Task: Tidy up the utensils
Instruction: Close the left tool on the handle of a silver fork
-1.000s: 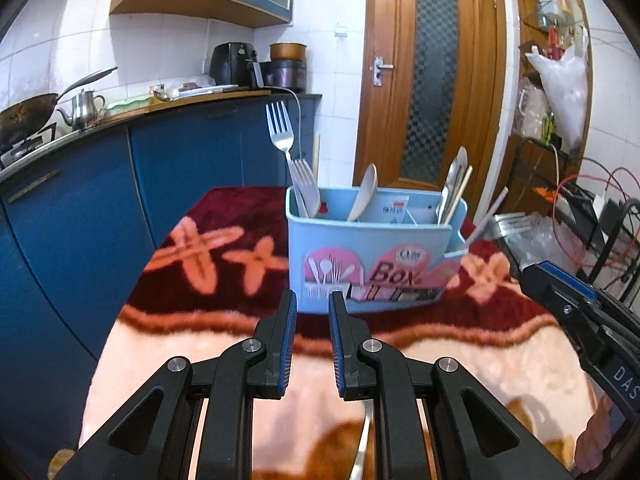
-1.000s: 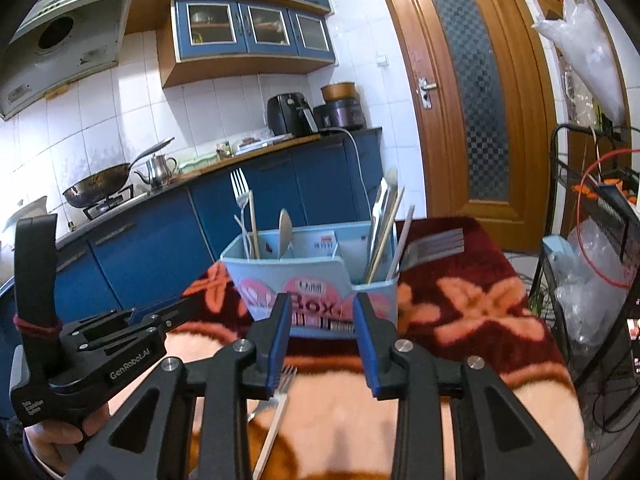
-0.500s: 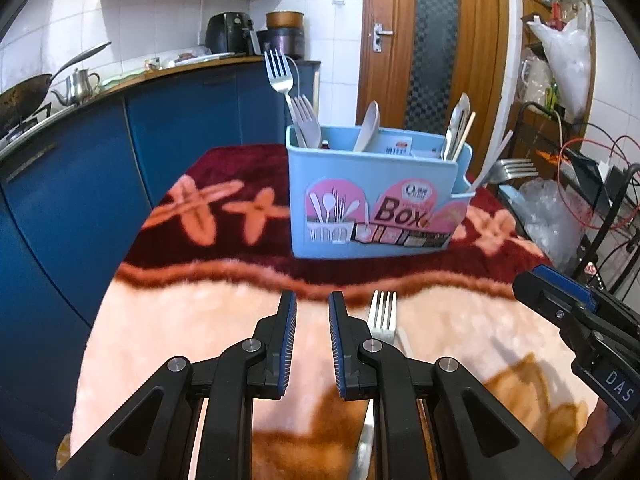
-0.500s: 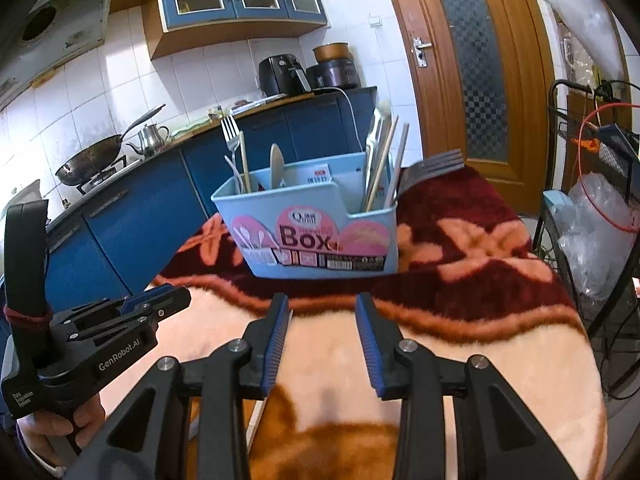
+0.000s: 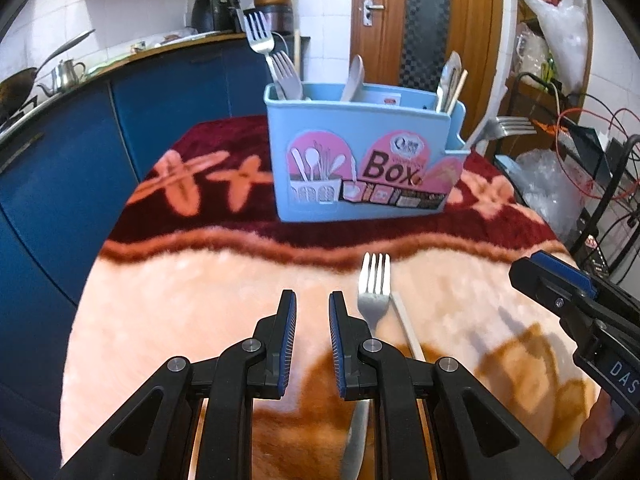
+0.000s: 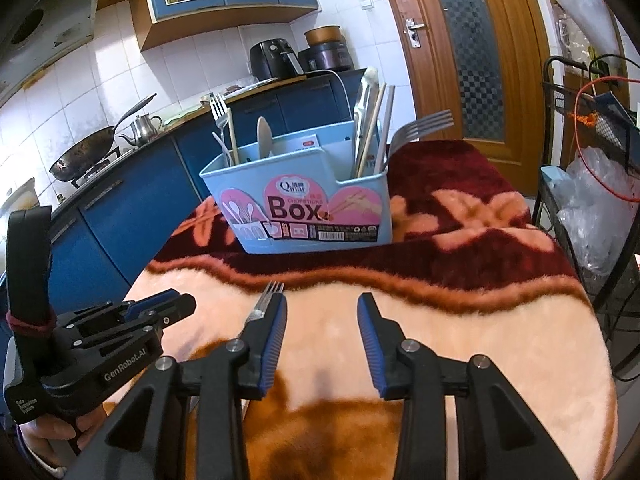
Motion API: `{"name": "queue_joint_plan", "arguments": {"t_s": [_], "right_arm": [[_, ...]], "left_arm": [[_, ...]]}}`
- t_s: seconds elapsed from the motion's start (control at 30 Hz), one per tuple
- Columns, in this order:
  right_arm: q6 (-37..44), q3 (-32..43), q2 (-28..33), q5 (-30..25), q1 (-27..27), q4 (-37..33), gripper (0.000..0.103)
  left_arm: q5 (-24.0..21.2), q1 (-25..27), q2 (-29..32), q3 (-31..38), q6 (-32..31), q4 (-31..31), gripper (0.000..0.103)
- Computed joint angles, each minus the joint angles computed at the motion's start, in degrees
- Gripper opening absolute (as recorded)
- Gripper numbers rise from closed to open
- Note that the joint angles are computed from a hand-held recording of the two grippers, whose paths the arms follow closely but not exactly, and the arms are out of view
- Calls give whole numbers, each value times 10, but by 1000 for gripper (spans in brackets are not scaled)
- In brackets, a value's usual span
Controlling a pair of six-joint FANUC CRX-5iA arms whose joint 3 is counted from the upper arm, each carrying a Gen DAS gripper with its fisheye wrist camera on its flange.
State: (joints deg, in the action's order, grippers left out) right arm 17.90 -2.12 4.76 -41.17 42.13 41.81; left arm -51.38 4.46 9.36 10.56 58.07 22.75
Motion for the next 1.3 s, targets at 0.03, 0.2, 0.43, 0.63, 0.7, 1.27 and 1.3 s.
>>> {"name": "queue_joint_plan", "arguments": {"t_s": [0.03, 0.2, 0.43, 0.63, 0.7, 1.27, 1.3], "right_arm": [[0, 0, 0, -1, 1, -1, 40], [8, 3, 1, -5, -1, -16, 40], [15, 5, 3, -7, -3, -31, 40], [17, 3, 3, -4, -6, -40, 40], [17, 3, 3, -3, -7, -44, 41], [9, -18, -7, 22, -16, -60, 41], [9, -19, -7, 23, -17, -61, 41]], "left_arm": [[-4, -1, 2, 2, -1, -1, 17], [-24, -6, 12, 10, -5, 1, 17], [-62, -13, 36, 39, 8, -14, 17], [-100, -14, 58, 63, 20, -21, 16], [-104, -19, 60, 70, 19, -32, 16], [-187, 11, 100, 117, 19, 31, 17], [-189, 14, 99, 115, 18, 39, 17]]}}
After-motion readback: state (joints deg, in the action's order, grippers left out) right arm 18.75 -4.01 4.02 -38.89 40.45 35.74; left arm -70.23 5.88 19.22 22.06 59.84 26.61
